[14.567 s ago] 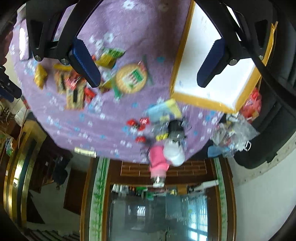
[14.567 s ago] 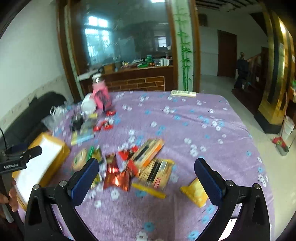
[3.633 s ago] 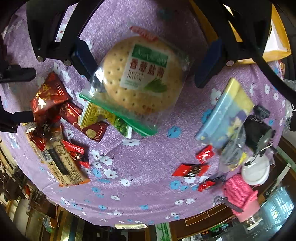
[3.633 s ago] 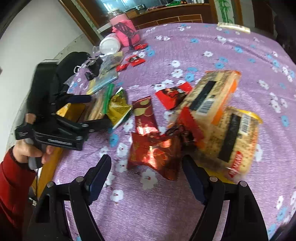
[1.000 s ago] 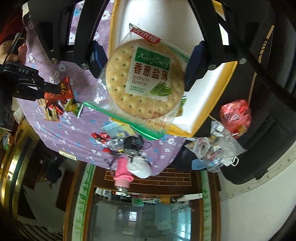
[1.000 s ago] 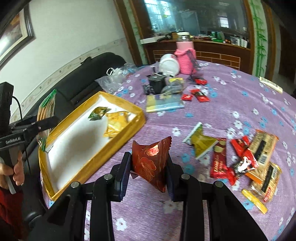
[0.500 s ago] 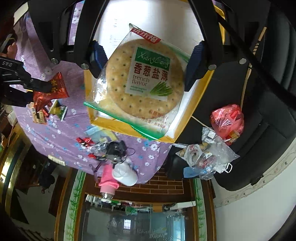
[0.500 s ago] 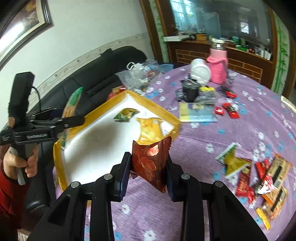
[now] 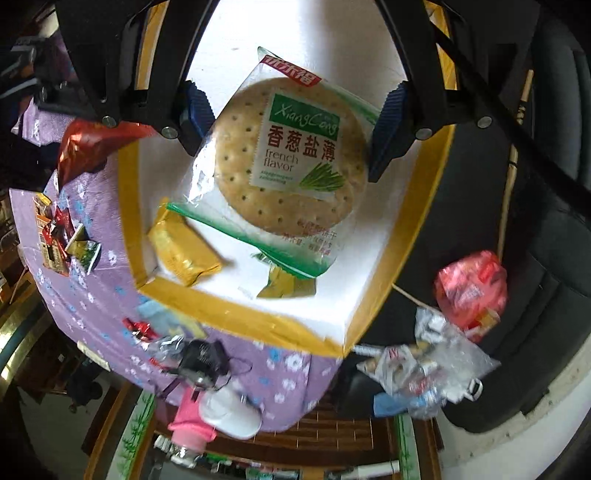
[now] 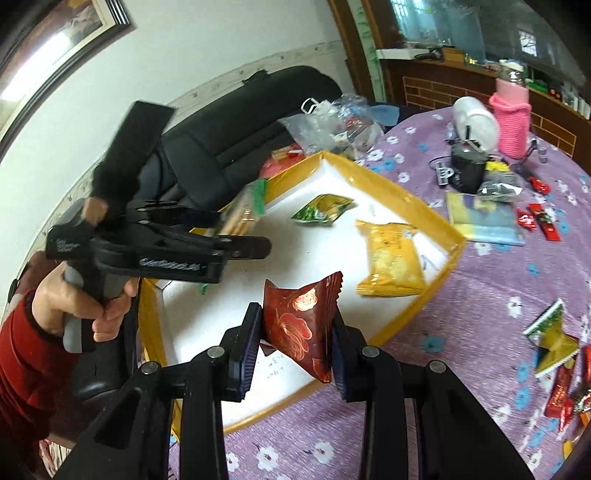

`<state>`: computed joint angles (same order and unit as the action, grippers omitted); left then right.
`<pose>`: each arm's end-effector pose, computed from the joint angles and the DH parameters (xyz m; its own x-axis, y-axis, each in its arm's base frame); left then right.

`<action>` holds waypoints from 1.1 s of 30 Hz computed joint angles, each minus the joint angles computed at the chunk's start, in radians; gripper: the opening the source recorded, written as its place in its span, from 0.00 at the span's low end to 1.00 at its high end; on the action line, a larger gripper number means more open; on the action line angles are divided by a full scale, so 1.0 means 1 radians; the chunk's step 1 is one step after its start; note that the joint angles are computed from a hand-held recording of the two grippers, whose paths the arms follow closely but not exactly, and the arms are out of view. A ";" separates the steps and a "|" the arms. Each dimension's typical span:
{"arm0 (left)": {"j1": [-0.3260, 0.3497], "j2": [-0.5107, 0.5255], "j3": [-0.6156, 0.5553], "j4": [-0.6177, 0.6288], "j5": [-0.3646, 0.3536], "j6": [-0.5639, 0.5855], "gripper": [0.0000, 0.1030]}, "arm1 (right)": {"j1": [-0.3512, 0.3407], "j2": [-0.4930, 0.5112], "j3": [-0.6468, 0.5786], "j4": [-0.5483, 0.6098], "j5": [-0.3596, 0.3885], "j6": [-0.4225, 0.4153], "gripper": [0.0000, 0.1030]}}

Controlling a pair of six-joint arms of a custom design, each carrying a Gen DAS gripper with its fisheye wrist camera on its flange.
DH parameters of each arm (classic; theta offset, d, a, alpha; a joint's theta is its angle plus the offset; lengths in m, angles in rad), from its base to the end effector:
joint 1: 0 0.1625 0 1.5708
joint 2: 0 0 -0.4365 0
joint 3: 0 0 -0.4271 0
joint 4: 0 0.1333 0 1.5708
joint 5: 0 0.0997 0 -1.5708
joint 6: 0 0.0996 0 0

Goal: Organize snacks
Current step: 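Carry the biscuit bag and red snack over the white-lined box with both tools, then lower the biscuit bag into the box with the left tool while the right tool releases the red snack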

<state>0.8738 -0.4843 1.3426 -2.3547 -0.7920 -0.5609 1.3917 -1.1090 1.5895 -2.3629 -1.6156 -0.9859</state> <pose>-0.3318 -0.7130 -0.0356 -0.7743 0.0140 -0.6327 0.2696 0.9118 -0.3097 0.0023 -0.7104 0.2917 -0.6828 -0.6752 0.2792 -0.7240 0.6768 -0.1337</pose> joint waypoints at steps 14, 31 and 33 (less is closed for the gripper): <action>0.051 0.118 -0.220 0.217 0.035 -0.018 0.72 | 0.003 0.057 -0.021 0.013 -0.029 0.019 0.32; 0.068 0.221 -0.414 0.347 0.129 -0.026 0.72 | -0.013 0.131 -0.085 -0.043 -0.012 0.089 0.32; 0.068 0.230 -0.430 0.361 0.138 -0.028 0.72 | -0.015 0.132 -0.088 -0.033 -0.001 0.090 0.32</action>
<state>0.9417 -0.2542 0.9125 -1.9936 -0.6545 -0.5890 1.3763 -0.9775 1.5010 -2.3959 -1.6168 -0.8962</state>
